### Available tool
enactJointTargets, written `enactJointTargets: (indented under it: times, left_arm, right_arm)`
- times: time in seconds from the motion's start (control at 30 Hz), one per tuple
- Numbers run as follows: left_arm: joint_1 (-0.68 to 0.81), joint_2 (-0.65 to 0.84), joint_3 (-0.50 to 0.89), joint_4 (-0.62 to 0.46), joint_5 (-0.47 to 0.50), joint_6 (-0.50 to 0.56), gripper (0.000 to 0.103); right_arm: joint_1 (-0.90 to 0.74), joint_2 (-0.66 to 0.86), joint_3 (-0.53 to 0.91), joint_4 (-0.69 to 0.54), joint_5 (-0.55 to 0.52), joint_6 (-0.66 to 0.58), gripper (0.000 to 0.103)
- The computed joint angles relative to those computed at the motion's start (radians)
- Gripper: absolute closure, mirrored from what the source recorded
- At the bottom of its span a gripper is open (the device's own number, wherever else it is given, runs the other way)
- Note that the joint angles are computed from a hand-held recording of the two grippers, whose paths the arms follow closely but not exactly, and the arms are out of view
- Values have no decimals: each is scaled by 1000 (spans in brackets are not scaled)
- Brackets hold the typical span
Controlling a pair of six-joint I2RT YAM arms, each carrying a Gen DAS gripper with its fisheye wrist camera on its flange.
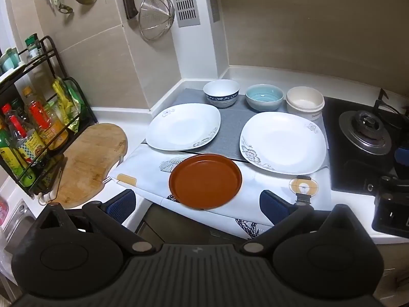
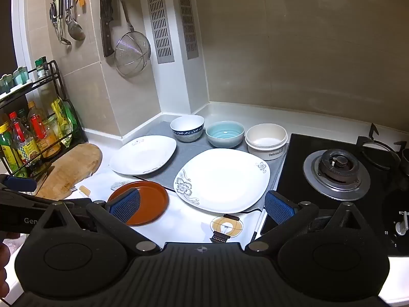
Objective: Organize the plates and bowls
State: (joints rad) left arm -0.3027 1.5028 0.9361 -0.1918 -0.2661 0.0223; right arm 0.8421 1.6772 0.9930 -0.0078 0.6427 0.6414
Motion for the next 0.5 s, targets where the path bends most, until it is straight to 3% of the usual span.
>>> enactJointTargets:
  times: [0.27, 0.3, 0.5]
  left_arm:
    - [1, -12, -12, 6, -49, -6, 0]
    - [-1, 0, 0, -2, -1, 12, 0]
    - [0, -8, -8, 1, -1, 9, 0]
  right_arm:
    - [-4, -1, 0, 5, -6, 4, 0]
    - [-4, -1, 1, 4, -7, 4, 0]
    - [-4, -3, -24, 28, -12, 4, 0]
